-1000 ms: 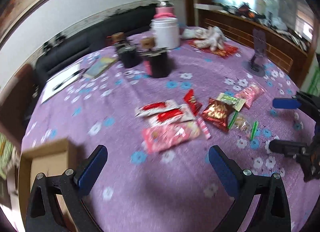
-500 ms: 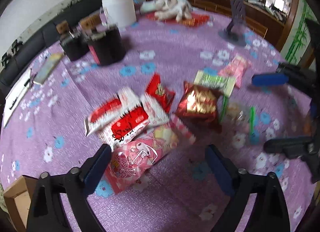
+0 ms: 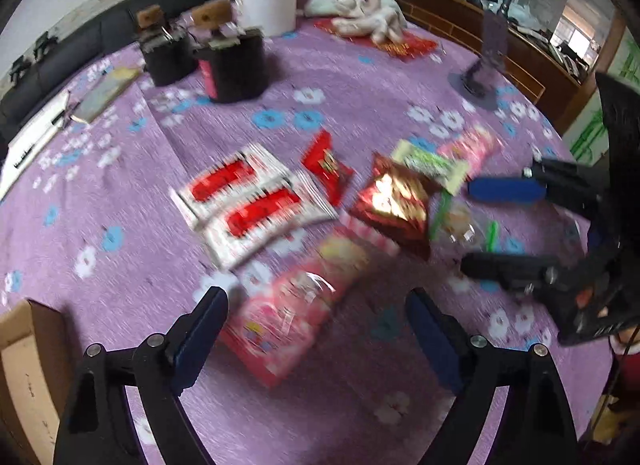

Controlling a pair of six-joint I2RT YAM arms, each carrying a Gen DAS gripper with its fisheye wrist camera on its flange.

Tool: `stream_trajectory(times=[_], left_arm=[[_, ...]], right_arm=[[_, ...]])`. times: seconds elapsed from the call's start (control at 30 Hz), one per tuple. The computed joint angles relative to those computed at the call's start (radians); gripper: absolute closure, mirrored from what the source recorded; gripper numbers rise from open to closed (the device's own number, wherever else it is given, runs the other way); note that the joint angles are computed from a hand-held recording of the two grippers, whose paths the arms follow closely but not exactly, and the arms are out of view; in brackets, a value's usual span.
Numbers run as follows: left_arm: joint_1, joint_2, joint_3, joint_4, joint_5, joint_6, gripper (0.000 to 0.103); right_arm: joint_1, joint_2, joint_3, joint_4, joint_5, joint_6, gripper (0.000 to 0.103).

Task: Organize snacks
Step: 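Grasp the clear green-edged packet with the right tool while the left tool grasps the pink cartoon bag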

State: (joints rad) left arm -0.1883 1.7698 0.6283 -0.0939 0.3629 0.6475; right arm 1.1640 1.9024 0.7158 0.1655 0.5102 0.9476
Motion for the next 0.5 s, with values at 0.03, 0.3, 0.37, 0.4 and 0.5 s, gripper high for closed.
stream_trajectory(times=[0.03,0.3,0.37,0.4,0.5], left_arm=[[0.001,0.007,0.014,-0.012,0.009,0.004,0.01],[-0.045,0.044,0.025,-0.015,-0.011,0.054,0.015],[-0.043,0.037,0.023,-0.02,-0.005,0.062,0.026],[-0.04,0.032,0.023,-0.027,-0.001,0.066,0.037],[-0.018,0.034,0.05,-0.067,0.012,0.062,0.065]], right_arm=[[-0.003,0.012,0.012,-0.012,-0.004,0.002,0.041],[-0.017,0.063,0.076,-0.079,-0.014,0.001,0.049],[-0.015,0.075,0.099,-0.104,-0.01,-0.005,0.055],[-0.012,0.085,0.118,-0.132,0.0,-0.005,0.059],[-0.007,0.095,0.144,-0.178,0.015,-0.001,0.07]])
